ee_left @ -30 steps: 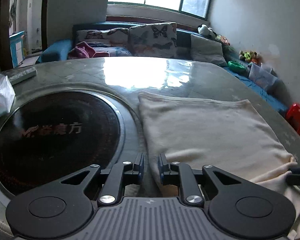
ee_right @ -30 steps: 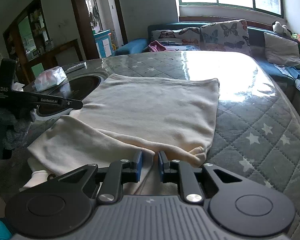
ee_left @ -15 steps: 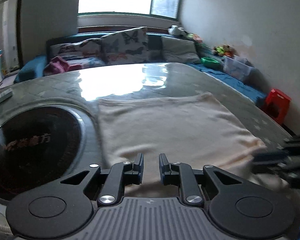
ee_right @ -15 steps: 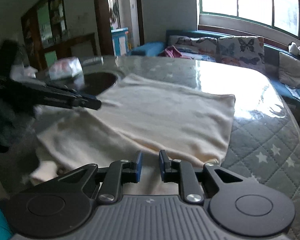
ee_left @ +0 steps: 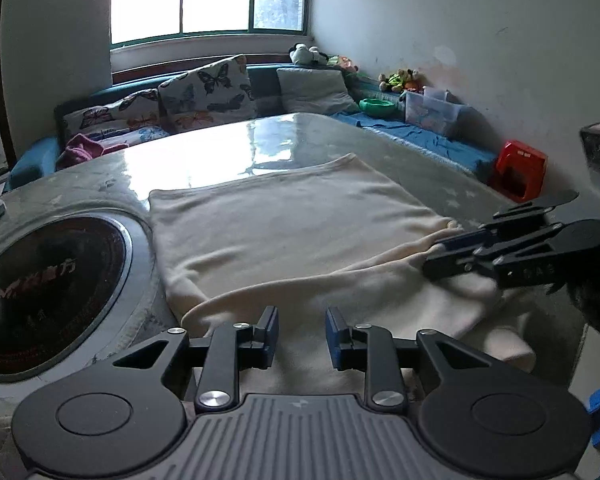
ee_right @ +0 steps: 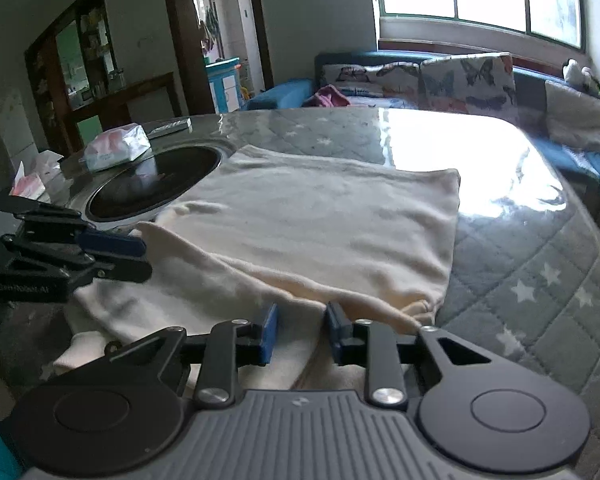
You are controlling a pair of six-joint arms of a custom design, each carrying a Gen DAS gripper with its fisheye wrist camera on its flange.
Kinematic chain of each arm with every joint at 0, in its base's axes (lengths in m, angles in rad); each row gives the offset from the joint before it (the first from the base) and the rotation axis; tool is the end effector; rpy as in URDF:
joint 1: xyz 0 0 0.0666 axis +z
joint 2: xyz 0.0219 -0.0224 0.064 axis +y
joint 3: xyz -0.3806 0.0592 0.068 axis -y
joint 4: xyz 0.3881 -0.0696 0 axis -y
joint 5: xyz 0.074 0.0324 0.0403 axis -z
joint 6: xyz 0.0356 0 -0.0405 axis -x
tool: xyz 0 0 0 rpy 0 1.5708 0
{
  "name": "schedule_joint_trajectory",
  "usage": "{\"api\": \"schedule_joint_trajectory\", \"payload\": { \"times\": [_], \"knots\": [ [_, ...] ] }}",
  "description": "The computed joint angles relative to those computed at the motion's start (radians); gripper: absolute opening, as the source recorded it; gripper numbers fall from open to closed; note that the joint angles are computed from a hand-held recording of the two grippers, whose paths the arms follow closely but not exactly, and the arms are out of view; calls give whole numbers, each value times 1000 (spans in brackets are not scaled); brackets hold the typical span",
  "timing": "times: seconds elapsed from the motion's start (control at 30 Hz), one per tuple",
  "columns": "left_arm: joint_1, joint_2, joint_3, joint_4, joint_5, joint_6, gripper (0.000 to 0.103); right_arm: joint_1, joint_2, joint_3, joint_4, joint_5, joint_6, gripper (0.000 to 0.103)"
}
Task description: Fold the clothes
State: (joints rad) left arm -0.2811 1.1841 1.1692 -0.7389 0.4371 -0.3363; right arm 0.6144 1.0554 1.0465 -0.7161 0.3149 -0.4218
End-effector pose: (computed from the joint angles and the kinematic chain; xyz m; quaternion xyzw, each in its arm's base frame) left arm 0.3865 -0.1277 0.4301 0.3542 0.8274 -0.1882 0.3931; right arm 0.3025 0.1994 0.4202 -0.0225 0.9026 0.0765 0.4229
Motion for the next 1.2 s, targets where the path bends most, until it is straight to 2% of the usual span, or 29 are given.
{"api": "schedule_joint_trajectory", "payload": {
  "times": [0.2, 0.37, 0.47, 0.53, 0.73, 0.97, 1.07, 1.2],
  "knots": [
    [10, 18, -1, 26, -35, 33, 28, 41, -16, 16, 17, 104, 25, 15],
    [13, 18, -3, 32, -38, 37, 28, 17, 8, 9, -20, 77, -14, 17],
    [18, 5, -3, 23, -25, 25, 28, 32, -13, 8, -15, 97, 14, 18],
    [22, -9, -6, 13, 0, 6, 28, 43, -30, 13, -12, 80, 49, 18],
    [24, -52, -22, -56, 76, -90, 28, 81, -34, 18, -66, -14, 114, 18],
    [65, -102, -38, -128, 84, -207, 28, 109, -40, 11, -95, 21, 107, 18],
    [79, -125, -51, -156, 85, -285, 28, 102, -37, 8, -100, 20, 103, 19],
    [76, -157, -86, -170, 83, -395, 34, 98, -40, 16, -113, 10, 110, 20]
  ]
}}
